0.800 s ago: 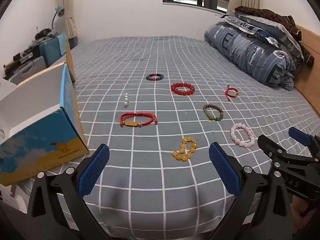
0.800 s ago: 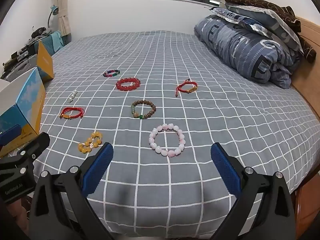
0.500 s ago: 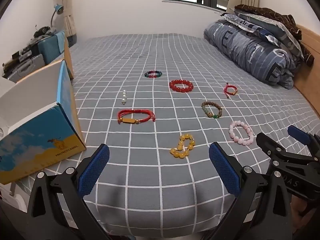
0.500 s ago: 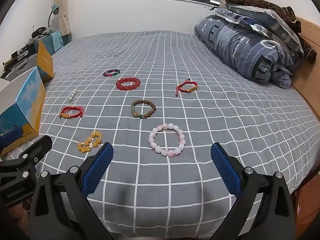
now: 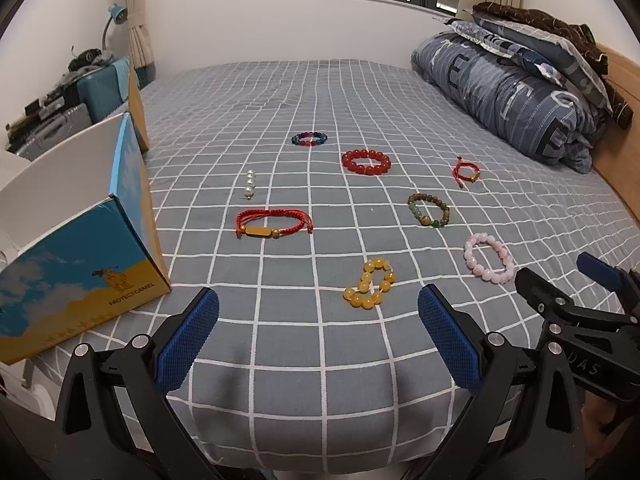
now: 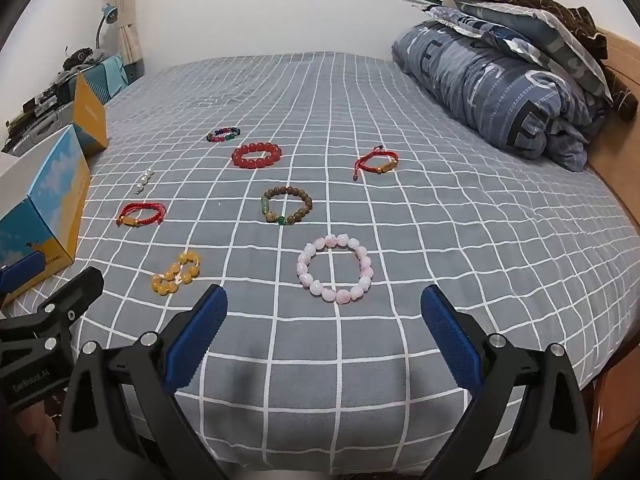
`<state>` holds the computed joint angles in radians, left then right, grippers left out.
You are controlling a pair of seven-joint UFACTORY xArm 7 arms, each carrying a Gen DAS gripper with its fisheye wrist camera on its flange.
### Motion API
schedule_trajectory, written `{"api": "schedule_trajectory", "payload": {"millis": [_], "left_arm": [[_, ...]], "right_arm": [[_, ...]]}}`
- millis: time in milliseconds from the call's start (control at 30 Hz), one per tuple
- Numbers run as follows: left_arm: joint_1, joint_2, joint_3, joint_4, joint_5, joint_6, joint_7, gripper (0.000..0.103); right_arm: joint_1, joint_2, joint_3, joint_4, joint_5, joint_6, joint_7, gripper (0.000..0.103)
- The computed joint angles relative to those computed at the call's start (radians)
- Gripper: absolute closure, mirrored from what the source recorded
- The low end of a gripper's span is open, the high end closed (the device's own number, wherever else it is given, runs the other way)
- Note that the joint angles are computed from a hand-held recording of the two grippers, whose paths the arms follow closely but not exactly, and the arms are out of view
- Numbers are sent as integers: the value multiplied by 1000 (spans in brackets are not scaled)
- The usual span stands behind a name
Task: Organize jewelry
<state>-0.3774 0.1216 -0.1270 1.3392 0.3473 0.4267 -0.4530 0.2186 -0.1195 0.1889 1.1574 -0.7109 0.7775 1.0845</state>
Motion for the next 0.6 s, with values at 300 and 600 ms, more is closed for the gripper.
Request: {"api": "schedule_trajectory", "payload": {"millis": [300,600], "left_arm": [[-2,13,0,7,-17,-1,16,6],[-8,16,6,9,-5,5,0,6]], "right_arm": [[0,6,-4,0,7,-4,-2,10],[0,6,-5,1,2,-5,0,10]]}}
